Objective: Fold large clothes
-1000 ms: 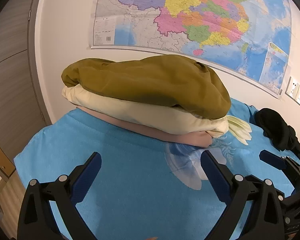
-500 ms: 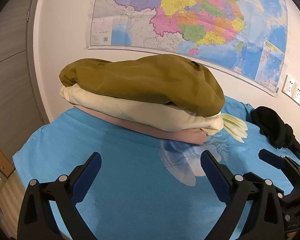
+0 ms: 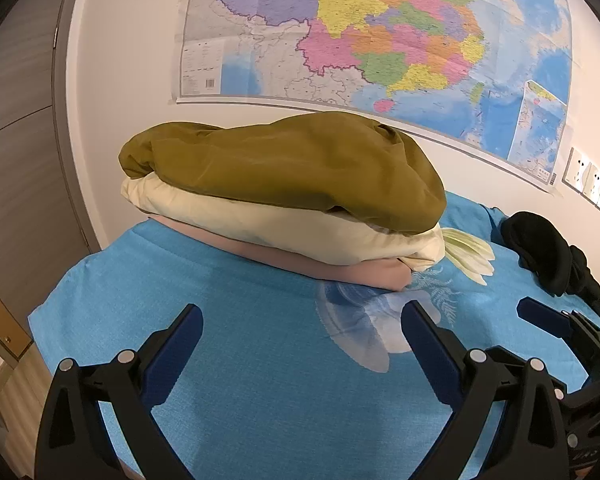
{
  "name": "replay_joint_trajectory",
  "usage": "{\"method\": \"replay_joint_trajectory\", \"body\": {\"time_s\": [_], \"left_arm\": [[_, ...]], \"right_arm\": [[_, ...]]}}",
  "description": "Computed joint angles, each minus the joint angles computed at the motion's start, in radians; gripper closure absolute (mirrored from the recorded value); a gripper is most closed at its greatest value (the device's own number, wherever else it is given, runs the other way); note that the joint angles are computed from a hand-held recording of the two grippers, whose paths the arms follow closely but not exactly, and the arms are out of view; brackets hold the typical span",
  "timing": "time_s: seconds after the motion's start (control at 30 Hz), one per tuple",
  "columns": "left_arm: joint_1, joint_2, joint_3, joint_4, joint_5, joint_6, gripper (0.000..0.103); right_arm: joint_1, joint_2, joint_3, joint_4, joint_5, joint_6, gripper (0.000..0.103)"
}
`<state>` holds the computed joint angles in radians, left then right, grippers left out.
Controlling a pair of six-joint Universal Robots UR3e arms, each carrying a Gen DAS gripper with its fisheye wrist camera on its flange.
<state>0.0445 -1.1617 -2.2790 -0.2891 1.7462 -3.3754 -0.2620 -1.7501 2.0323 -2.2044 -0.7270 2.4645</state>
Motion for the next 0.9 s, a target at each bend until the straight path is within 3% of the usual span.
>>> {"method": "replay_joint_trajectory", "body": {"time_s": [0.9], "left_arm": [[0.006, 0.007, -0.017, 0.000, -0.014, -0.001, 0.007]], "right_arm": [[-0.007, -0.019, 0.012, 0.013, -0.002, 0.004, 0.006]]}}
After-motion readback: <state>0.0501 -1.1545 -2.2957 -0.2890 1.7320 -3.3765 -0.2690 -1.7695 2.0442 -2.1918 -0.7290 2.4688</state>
